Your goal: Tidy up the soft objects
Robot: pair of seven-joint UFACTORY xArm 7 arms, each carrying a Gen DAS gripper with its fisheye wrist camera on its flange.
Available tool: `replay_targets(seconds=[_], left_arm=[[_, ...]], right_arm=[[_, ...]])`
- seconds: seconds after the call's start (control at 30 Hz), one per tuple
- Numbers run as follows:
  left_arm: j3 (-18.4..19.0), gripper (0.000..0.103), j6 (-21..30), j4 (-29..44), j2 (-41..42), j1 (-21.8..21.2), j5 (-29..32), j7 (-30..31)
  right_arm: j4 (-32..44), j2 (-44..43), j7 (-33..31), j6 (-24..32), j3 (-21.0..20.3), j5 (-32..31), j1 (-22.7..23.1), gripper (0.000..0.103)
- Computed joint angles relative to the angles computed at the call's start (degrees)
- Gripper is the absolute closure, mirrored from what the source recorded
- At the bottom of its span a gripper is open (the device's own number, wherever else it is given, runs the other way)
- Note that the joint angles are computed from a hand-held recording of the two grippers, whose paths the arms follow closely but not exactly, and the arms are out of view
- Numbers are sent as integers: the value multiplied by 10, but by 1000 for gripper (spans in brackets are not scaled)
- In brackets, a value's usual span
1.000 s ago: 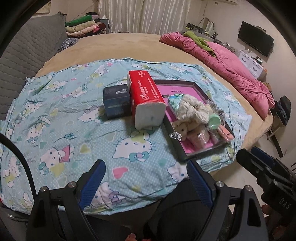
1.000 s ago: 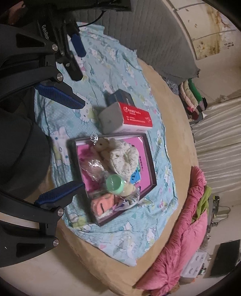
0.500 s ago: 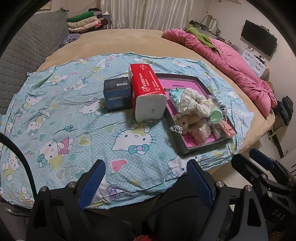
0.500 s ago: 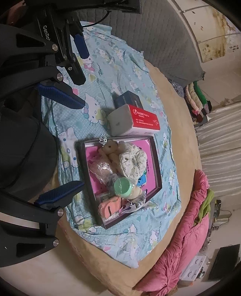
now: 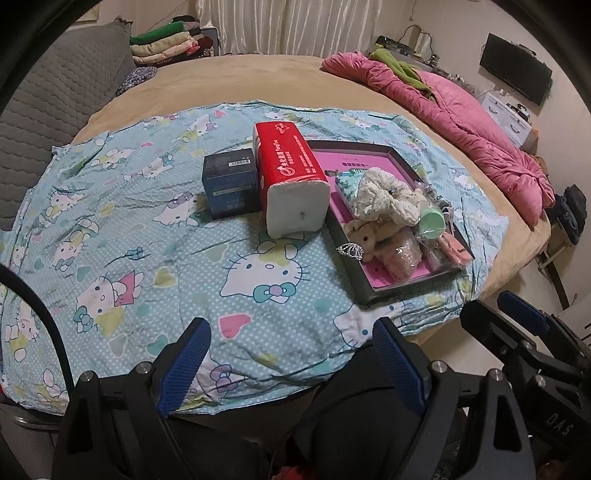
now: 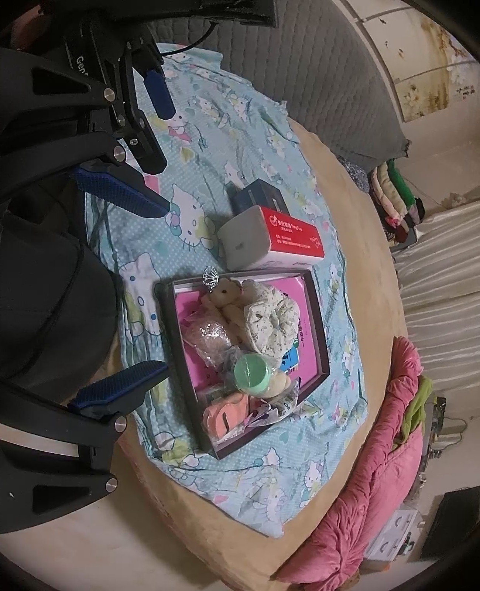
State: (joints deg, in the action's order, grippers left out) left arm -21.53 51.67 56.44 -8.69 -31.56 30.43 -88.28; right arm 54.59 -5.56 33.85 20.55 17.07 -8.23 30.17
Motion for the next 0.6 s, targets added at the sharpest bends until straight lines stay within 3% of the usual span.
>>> replay_targets(seconds=[0.6], left_arm=[[2, 14, 0, 3, 5, -3, -3, 3]], right_arm=[[-1, -1, 4, -1, 0, -3, 0, 22]])
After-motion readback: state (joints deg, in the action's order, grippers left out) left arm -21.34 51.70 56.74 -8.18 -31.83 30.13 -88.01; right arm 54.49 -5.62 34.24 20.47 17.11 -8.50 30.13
